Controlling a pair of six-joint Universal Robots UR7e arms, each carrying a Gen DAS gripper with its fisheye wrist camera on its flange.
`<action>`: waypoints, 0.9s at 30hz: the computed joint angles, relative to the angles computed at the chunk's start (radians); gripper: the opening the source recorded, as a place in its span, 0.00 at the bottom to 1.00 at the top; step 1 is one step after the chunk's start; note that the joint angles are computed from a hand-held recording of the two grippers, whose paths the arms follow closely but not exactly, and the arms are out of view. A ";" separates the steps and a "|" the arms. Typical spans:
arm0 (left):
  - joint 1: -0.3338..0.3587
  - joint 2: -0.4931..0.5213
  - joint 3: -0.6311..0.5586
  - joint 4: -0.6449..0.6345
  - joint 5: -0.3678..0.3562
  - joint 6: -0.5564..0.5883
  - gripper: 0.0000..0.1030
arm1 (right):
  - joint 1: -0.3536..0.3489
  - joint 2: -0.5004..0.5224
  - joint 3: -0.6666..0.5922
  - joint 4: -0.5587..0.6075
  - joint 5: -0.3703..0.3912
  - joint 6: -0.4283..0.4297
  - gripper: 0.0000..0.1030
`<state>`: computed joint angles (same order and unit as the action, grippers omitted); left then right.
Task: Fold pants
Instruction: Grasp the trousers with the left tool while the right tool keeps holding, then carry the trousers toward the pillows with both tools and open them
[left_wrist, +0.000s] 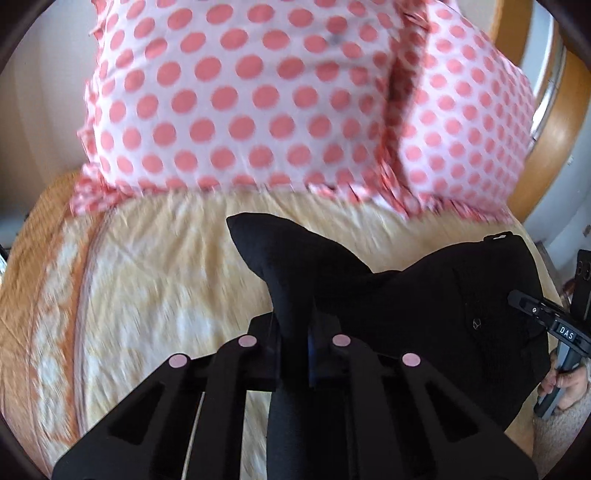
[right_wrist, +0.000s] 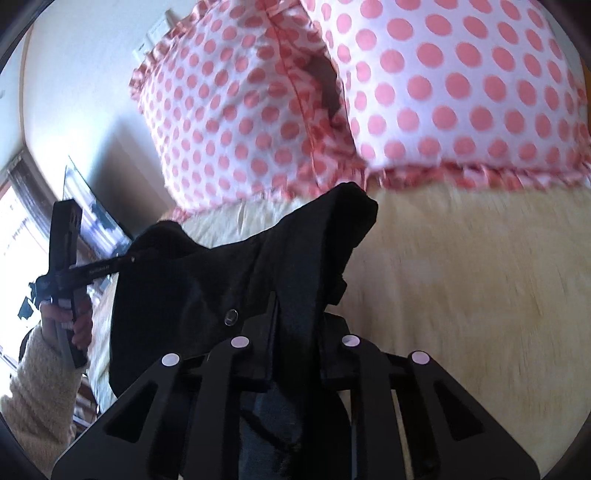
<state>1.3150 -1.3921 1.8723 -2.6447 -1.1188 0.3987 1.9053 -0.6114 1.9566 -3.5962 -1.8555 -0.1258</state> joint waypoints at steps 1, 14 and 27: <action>-0.003 0.025 -0.030 -0.012 0.009 0.000 0.09 | -0.004 0.009 -0.032 0.012 0.000 -0.005 0.16; 0.043 0.341 -0.266 -0.177 0.176 0.087 0.22 | -0.034 0.162 -0.322 0.180 -0.188 0.049 0.33; -0.066 0.005 0.184 -0.519 0.198 0.130 0.75 | 0.119 0.156 -0.166 -0.181 -0.417 -0.137 0.54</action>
<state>1.2492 -1.3868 2.0558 -3.1640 -0.9209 0.5286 2.0246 -0.4551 1.7908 -3.7768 -2.2720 -0.2624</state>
